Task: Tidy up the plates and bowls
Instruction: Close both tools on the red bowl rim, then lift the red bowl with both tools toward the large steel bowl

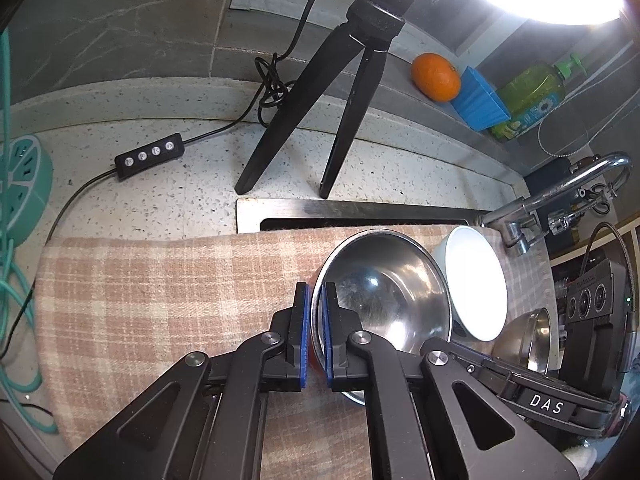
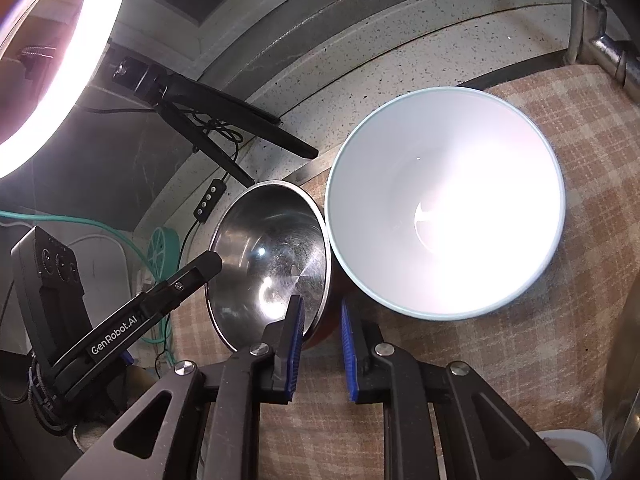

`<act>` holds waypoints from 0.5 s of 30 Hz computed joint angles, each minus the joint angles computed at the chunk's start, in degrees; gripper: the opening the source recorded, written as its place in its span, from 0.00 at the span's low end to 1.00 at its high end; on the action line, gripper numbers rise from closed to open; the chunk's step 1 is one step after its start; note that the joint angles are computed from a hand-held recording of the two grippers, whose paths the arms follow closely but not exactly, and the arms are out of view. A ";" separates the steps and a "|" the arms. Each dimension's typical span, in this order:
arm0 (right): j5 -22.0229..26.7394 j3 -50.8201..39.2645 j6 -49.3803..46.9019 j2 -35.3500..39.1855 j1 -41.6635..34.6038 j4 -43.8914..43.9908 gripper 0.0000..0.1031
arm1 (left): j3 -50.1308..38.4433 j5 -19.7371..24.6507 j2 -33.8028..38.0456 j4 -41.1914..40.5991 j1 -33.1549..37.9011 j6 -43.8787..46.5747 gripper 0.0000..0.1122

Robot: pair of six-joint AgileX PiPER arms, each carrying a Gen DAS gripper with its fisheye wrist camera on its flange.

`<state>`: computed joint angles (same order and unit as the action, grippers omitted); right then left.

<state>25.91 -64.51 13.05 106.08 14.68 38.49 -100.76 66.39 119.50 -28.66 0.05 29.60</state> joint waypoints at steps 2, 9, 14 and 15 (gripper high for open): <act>-0.07 0.01 0.00 0.03 0.19 -0.03 0.15 | 0.41 -0.02 -0.41 -0.16 0.19 0.09 0.04; -0.22 0.94 -1.66 -0.75 0.47 1.39 0.15 | 1.81 -0.03 -2.02 -0.43 0.92 0.60 0.04; 0.13 1.45 -1.58 -2.10 0.92 1.22 0.15 | 3.22 -0.12 -3.83 -0.83 1.57 0.98 0.04; 0.16 1.68 -1.60 -2.46 0.99 1.24 0.15 | 3.62 -0.21 -4.26 -0.93 1.69 1.09 0.04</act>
